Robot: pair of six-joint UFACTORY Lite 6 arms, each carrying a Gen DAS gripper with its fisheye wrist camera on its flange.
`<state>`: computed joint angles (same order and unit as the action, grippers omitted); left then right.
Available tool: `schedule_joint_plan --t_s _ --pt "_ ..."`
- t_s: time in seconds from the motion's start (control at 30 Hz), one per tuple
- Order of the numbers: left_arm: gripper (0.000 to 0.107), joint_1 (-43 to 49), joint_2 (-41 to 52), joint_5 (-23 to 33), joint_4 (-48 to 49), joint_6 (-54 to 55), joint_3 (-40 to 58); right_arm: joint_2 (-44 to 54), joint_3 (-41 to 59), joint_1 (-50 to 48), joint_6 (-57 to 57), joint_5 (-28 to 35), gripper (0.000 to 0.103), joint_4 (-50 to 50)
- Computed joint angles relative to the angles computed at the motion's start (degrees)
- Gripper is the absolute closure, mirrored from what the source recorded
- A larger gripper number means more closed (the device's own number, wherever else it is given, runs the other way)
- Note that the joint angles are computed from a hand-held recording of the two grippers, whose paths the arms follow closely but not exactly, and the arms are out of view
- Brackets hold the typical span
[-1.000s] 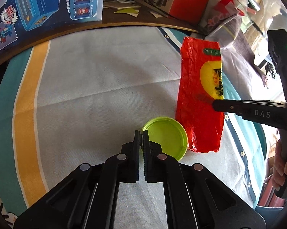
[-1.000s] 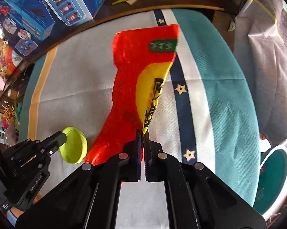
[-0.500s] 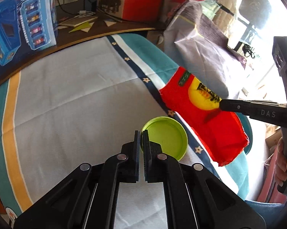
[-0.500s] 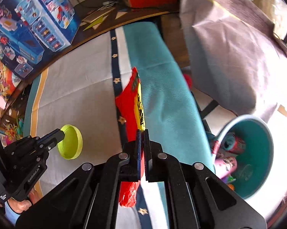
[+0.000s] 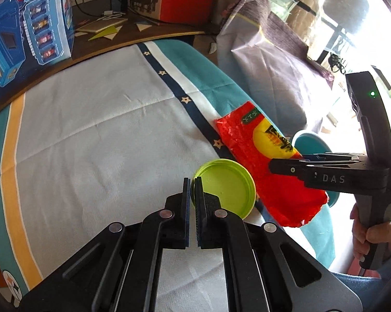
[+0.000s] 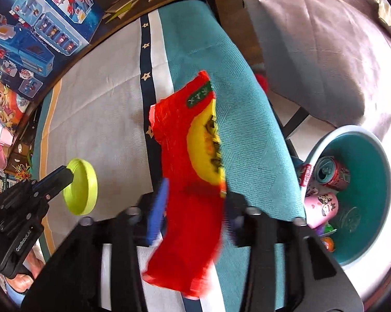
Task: Collect trash
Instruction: 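Carry the lid and red wrapper over the teal bin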
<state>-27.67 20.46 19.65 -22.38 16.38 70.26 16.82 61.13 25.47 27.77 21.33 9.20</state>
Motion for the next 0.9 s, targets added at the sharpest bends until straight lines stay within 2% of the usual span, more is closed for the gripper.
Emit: schedule_joint_plan --t_s 0.03,0.07,0.1,0.17,0.27,0.4,0.5,0.67,0.9 --pt "0.103 0.6 0.2 0.0 -0.9 1.1 -0.3 1.4 1.1 0.4 0.5 -0.1 0.060 -0.5" --pt "0.103 1.2 0.4 0.1 -1.8 2.3 -0.5 2.7 2.2 1.1 2.3 -0.1 0.070 -2.3" --pt "0.103 1.8 0.6 0.2 -2.6 3.2 -0.7 3.7 3.3 1.5 2.6 0.3 0.100 -2.8" --pt "0.103 2.5 1.1 0.5 -3.0 3.8 -0.6 3.9 4.0 1.9 2.2 0.5 0.100 -2.4" --pt "0.103 2.4 0.8 0.6 -3.0 4.3 -0.7 -0.3 2.1 2.2 7.1 0.2 0.100 -8.0" --pt "0.103 -0.1 0.7 0.9 0.6 0.7 0.6 -10.3 -4.4 -0.7 8.7 0.3 0.100 -10.1" --pt "0.103 -3.6 1.2 1.4 4.8 -4.1 2.8 -19.3 -11.2 -5.5 4.4 1.0 0.100 -6.9" --pt "0.103 -10.8 5.1 3.8 11.8 -13.0 10.1 -35.2 -23.4 -17.6 -8.4 4.2 0.100 1.4" --pt "0.103 -21.6 15.3 9.7 20.7 -23.5 26.0 -50.1 -35.0 -44.6 -38.3 13.7 0.100 17.0"
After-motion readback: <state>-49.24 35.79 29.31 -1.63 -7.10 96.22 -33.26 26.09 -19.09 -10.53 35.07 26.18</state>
